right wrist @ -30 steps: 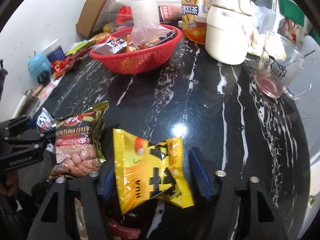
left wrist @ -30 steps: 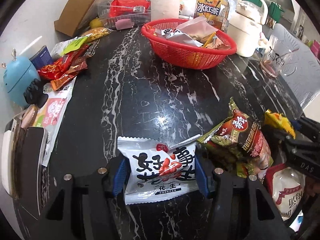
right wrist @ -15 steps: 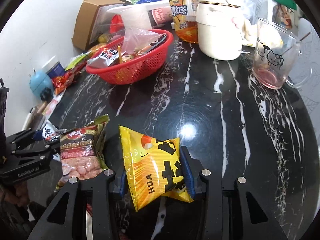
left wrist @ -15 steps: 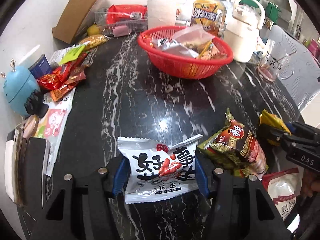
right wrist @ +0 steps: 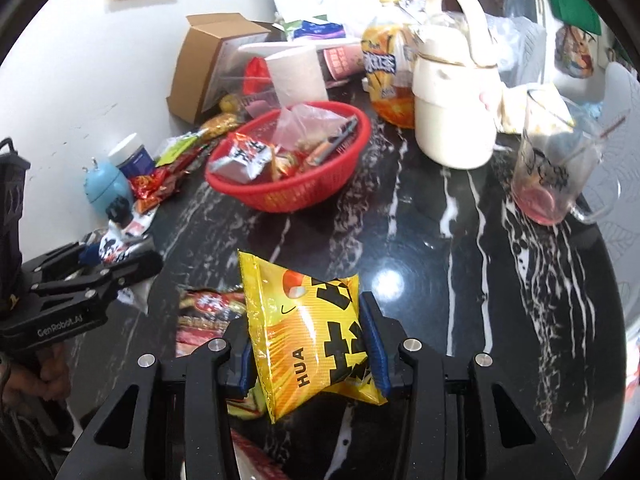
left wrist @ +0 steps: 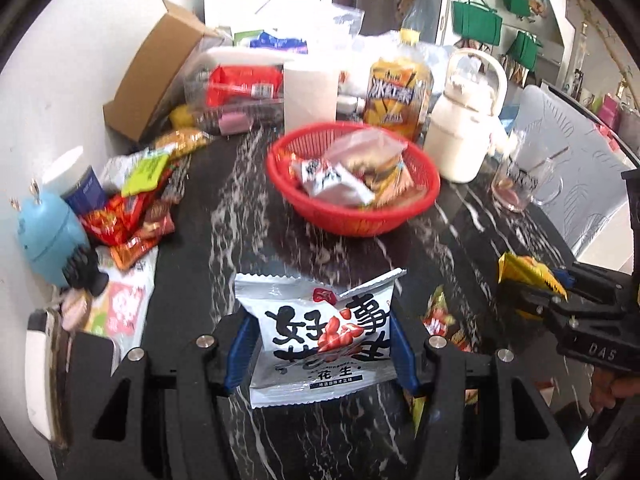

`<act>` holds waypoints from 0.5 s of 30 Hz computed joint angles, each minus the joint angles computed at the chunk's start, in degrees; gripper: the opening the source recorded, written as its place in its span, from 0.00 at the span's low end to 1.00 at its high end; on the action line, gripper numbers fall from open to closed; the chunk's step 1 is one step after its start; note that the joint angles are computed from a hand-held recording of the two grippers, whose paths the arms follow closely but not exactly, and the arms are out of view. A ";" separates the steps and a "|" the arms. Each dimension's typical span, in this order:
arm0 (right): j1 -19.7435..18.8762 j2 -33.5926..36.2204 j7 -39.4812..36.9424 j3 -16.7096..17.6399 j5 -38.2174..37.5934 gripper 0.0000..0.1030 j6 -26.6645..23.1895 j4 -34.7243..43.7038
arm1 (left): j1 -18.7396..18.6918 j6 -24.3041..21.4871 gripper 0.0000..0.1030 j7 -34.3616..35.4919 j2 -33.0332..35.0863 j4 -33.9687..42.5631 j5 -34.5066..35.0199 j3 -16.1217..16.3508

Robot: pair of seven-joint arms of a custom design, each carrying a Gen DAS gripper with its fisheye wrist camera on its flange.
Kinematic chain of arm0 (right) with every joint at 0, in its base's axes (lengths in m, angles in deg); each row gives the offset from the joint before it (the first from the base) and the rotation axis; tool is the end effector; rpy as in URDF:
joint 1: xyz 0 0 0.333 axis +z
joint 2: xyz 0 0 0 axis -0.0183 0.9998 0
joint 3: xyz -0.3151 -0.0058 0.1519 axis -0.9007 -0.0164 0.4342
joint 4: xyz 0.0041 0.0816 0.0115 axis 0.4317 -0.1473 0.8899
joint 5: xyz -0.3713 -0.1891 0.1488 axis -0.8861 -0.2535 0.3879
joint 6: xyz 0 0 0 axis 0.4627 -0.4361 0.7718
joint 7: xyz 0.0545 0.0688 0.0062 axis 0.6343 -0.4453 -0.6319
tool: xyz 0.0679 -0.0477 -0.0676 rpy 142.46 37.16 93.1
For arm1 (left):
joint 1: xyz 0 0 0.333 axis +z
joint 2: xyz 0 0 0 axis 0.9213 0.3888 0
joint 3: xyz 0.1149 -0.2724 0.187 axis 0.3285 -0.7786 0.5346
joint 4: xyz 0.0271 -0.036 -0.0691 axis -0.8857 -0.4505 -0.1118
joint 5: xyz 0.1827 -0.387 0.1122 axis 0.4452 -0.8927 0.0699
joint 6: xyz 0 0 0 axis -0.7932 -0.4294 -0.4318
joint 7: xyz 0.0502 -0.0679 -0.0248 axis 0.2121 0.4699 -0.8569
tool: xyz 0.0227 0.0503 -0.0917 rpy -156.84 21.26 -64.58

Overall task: Organize snacks
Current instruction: 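Lift and carry both packets over the red basket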

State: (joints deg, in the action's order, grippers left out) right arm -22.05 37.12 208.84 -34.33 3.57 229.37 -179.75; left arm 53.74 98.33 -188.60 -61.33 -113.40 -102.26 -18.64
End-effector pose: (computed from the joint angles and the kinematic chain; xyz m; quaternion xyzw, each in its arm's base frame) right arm 0.3632 0.1759 0.3308 -0.5462 0.7628 -0.2039 0.2796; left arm 0.4794 -0.1532 0.3292 -0.3951 0.8469 -0.3349 0.1205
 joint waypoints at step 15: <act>-2.70 -1.86 -9.48 -3.28 -1.37 0.42 1.45 5.04 | 0.58 -3.17 0.55 6.90 0.19 7.51 -8.34 -0.03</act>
